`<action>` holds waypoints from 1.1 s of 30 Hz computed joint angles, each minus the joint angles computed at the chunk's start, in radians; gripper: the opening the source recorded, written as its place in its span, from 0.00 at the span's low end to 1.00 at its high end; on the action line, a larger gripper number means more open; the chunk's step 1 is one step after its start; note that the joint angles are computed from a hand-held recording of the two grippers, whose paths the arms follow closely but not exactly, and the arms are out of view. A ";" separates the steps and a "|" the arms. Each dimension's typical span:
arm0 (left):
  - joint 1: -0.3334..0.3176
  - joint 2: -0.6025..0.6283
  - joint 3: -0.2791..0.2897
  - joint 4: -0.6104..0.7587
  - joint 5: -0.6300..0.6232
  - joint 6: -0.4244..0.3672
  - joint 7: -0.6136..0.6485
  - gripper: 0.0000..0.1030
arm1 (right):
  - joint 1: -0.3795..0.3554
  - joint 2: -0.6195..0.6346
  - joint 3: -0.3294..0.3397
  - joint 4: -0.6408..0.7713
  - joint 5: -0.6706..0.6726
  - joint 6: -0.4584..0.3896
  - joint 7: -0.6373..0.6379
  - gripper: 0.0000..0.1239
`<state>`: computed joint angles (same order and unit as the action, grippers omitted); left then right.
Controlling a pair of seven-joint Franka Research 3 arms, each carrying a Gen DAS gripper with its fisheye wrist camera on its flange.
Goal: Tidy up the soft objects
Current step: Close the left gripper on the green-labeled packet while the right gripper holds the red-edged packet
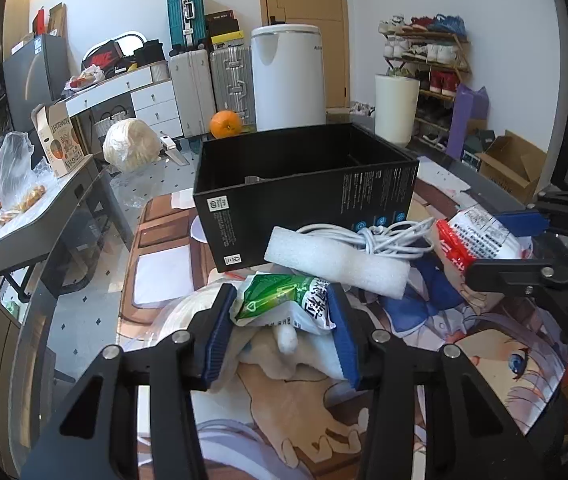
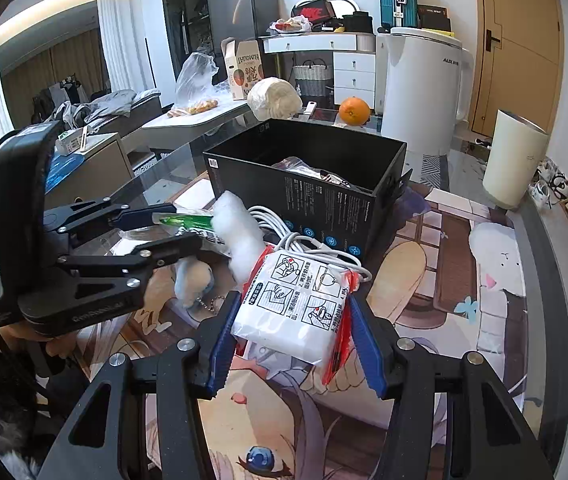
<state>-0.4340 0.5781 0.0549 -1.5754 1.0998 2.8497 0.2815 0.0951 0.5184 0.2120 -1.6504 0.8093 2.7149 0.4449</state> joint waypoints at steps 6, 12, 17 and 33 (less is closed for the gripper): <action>-0.027 -0.047 0.046 -0.054 0.124 0.047 -0.167 0.43 | -0.003 -0.002 0.006 -0.002 0.009 0.003 -0.007 0.43; -0.011 -0.083 0.035 -0.085 0.279 0.063 -0.344 0.43 | -0.011 -0.011 0.019 -0.010 0.042 0.012 -0.039 0.43; 0.014 -0.103 0.003 -0.089 0.392 0.048 -0.455 0.43 | -0.022 -0.021 0.035 -0.019 0.098 0.024 -0.092 0.43; 0.099 -0.104 -0.097 -0.055 0.584 0.002 -0.641 0.43 | -0.019 -0.019 0.060 -0.002 0.239 0.065 -0.228 0.43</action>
